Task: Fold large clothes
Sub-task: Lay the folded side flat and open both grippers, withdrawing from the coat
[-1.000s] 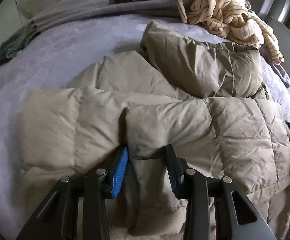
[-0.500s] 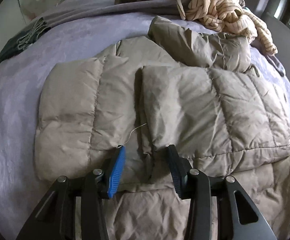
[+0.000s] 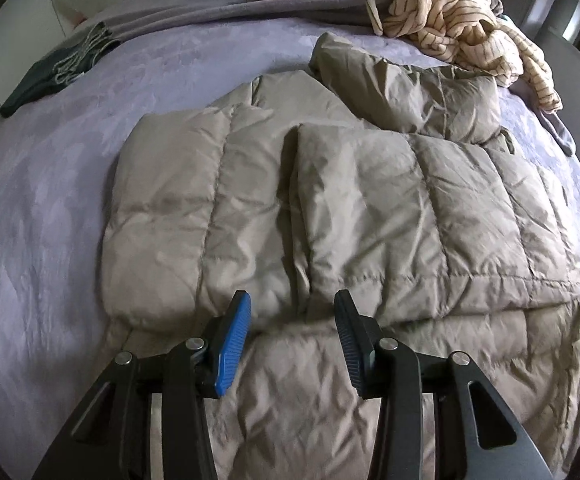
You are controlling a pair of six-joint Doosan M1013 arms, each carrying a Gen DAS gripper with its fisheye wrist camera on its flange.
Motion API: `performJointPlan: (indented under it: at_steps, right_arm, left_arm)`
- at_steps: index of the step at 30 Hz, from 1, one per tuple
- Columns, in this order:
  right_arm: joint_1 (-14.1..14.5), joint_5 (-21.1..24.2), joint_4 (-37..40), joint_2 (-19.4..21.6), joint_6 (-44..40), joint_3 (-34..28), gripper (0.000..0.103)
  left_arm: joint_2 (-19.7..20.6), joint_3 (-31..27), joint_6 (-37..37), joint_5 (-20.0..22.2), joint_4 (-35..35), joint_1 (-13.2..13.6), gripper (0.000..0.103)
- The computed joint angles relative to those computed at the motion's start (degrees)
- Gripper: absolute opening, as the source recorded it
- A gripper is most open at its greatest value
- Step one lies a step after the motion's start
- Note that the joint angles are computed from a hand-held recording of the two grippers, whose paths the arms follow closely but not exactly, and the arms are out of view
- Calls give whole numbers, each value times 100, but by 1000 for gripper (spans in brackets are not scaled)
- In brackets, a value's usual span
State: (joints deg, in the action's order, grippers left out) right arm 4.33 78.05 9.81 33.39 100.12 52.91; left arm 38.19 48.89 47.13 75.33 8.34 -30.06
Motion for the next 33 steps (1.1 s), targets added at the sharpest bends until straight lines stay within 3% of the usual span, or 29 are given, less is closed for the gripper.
performJointPlan:
  at_steps: [3,4,5,6,8,15,18,20,25,27,30,33]
  right_arm:
    - [11,106,70,-84,-7,99,11]
    - [12,147,109,-109,-12,129,11]
    - [12,197,147,-130,-9,156,12]
    - [12,236,179,-151,-6,181,12]
    - [8,309,227,-172,-8,204,15]
    - [-14,514,461,-259,35,286,18]
    - [-12,592,532,-303,1,304,32]
    - [-17,622,602,-343,-34,327,47]
    - [-50,782,824,-404,-139,316,65]
    - [-67,823,909,-437,-149,334,67]
    - [-88,905,1015,-499,-153,391,80]
    - [-109,965,1107,-570,-180,471,80]
  left_arm:
    - [-35,8,-15,107,-50,-37,47]
    - [-51,11,-31,140,-35,-60,55]
    - [-65,11,-57,159,-6,-81,80]
    - [-113,66,-131,116,81,-113,94]
    - [-200,157,-254,25,278,-180,96]
    - [-254,96,-508,377,215,-260,103]
    - [-262,27,-489,569,196,-310,103]
    - [-248,-33,-412,691,133,-325,103]
    - [-260,-109,-490,1110,97,-422,103]
    - [-293,-63,-564,1194,113,-454,103]
    - [-344,6,-710,1401,55,-497,103]
    - [-463,164,-781,1343,-66,-527,103]
